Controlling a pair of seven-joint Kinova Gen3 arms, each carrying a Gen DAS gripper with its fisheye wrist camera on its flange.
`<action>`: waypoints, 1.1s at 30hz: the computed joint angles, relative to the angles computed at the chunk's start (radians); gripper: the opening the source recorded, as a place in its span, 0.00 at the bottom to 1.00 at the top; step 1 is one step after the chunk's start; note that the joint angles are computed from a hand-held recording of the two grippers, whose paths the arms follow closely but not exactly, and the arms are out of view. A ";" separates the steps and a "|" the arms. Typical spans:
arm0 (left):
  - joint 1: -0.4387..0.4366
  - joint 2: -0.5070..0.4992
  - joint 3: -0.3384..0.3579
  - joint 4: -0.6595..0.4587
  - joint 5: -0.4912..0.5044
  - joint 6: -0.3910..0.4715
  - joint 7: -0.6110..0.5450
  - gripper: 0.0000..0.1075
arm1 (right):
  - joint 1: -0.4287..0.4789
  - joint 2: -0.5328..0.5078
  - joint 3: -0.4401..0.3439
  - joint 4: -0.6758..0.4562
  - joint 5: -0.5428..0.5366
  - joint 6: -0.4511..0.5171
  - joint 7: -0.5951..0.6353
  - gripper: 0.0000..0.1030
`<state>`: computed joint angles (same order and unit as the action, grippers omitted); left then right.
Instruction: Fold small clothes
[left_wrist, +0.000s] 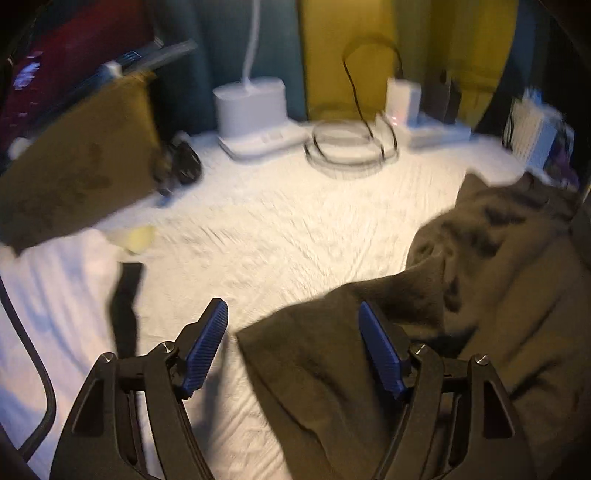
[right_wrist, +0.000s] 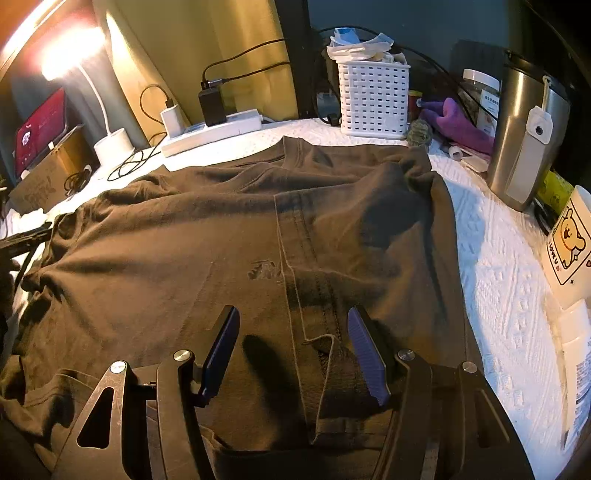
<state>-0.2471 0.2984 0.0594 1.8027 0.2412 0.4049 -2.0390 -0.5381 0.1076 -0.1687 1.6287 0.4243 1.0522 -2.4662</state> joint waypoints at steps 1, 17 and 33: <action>0.009 -0.005 -0.002 0.009 -0.010 -0.022 0.011 0.68 | -0.002 0.004 0.000 -0.004 0.004 0.006 0.000 0.61; -0.124 -0.148 0.100 0.143 0.298 -0.107 -0.205 0.06 | -0.005 0.005 0.002 -0.005 0.004 0.007 0.000 0.62; 0.077 -0.148 0.070 0.024 0.522 0.223 -0.401 0.05 | 0.020 -0.021 -0.001 0.025 -0.023 -0.048 -0.017 0.62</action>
